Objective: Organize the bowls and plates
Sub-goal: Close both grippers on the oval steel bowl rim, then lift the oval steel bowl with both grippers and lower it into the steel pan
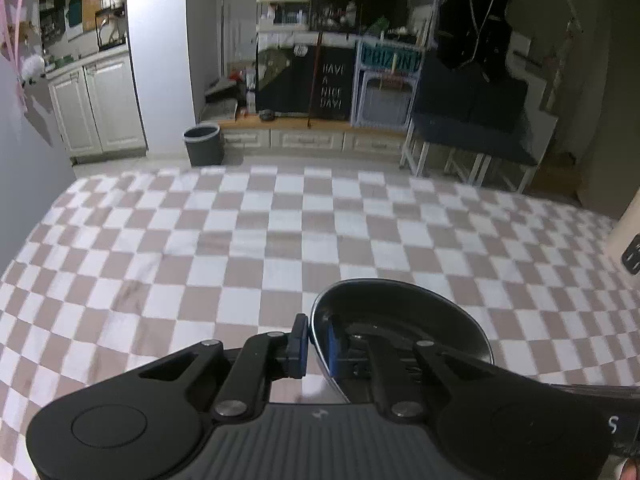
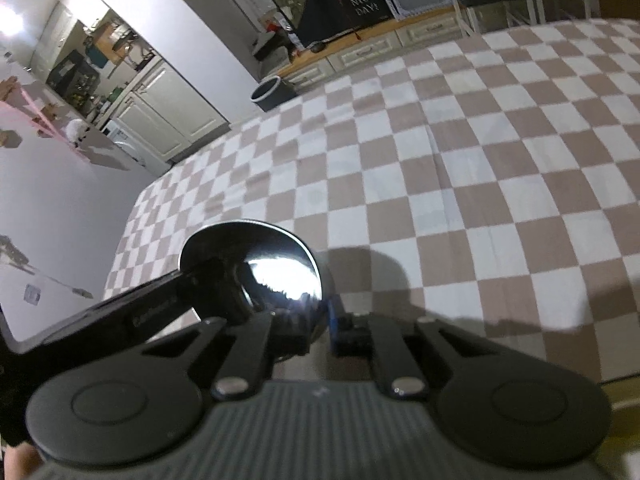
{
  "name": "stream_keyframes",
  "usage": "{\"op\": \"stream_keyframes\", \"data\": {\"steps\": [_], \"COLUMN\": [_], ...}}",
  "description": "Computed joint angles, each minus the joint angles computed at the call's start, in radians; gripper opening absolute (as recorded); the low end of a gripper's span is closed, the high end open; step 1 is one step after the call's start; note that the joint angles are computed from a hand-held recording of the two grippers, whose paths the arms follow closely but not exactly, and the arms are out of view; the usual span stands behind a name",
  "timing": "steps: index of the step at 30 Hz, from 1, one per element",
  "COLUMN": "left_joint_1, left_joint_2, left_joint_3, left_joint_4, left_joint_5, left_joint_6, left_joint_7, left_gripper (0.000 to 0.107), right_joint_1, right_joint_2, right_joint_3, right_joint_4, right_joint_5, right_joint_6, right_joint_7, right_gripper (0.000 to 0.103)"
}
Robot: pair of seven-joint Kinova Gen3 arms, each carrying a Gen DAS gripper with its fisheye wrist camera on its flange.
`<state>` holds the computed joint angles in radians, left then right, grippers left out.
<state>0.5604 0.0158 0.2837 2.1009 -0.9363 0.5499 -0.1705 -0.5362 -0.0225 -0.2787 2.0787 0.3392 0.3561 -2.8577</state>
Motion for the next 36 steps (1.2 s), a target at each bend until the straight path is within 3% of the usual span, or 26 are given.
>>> {"op": "stream_keyframes", "data": {"steps": [7,15,17,20,26,36], "left_joint_1": [-0.016,-0.024,-0.007,0.023,0.043,-0.003], "left_joint_2": [-0.143,-0.329,-0.368,-0.423,-0.517,-0.559], "left_joint_3": [0.083,0.136,0.129,0.097,0.065,0.009], "left_joint_4": [0.025,0.074,0.084,0.100,0.135,0.185], "left_joint_5": [0.043,0.188,0.239,0.318,0.443,0.595], "left_joint_6": [0.068,0.100,0.117,0.137,0.169,0.183], "left_joint_7": [-0.022,-0.165,-0.230,-0.334,-0.472,-0.655], "left_gripper": [0.010,0.010,0.010,0.010,0.010,0.011], "right_joint_1": [0.035,0.070,0.063,0.097,0.091,0.044], "right_joint_2": [-0.120,-0.243,-0.295,-0.334,-0.365,-0.273], "right_joint_3": [-0.118,-0.228,-0.225,-0.282,-0.322,-0.315], "right_joint_4": [0.012,0.024,0.044,0.055,0.067,0.014], "right_joint_5": [0.112,0.040,-0.008,-0.039,-0.151,-0.254], "right_joint_6": [0.063,0.122,0.130,0.120,0.125,0.176], "right_joint_7": [-0.155,-0.137,-0.092,-0.081,0.004,0.133], "right_gripper": [0.010,0.010,0.010,0.010,0.011,0.011]}}
